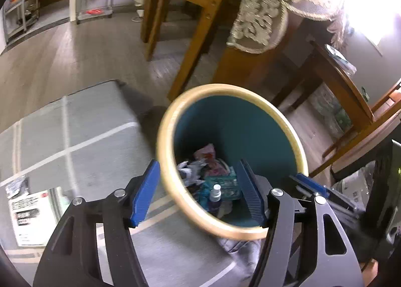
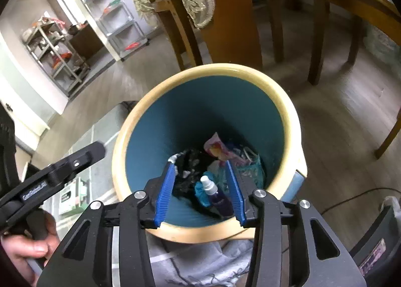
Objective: Collect trash
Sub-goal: 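Carry the blue glove and purple bottle over the bin and release both, then move both tools back over the stool toward the medicine box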
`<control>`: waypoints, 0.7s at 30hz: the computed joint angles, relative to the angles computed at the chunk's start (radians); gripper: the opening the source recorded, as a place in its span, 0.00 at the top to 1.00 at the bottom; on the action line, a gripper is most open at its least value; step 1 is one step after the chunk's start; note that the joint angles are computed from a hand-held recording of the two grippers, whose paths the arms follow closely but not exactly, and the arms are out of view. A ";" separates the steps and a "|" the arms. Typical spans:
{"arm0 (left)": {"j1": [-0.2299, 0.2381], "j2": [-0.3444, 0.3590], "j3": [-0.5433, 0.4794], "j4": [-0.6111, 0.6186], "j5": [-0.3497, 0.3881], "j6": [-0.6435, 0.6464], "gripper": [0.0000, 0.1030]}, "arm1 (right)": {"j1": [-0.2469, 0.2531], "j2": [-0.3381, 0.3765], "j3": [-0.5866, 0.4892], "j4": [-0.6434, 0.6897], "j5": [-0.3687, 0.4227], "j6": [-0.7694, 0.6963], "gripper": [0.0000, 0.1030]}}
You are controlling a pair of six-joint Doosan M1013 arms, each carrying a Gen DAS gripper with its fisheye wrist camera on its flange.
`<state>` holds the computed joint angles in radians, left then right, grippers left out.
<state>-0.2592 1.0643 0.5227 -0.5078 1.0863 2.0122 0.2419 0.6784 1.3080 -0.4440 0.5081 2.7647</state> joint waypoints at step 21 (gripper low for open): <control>0.143 -0.104 0.212 0.152 -0.157 -0.098 0.32 | 0.046 0.059 -0.113 0.135 -0.017 -0.283 0.45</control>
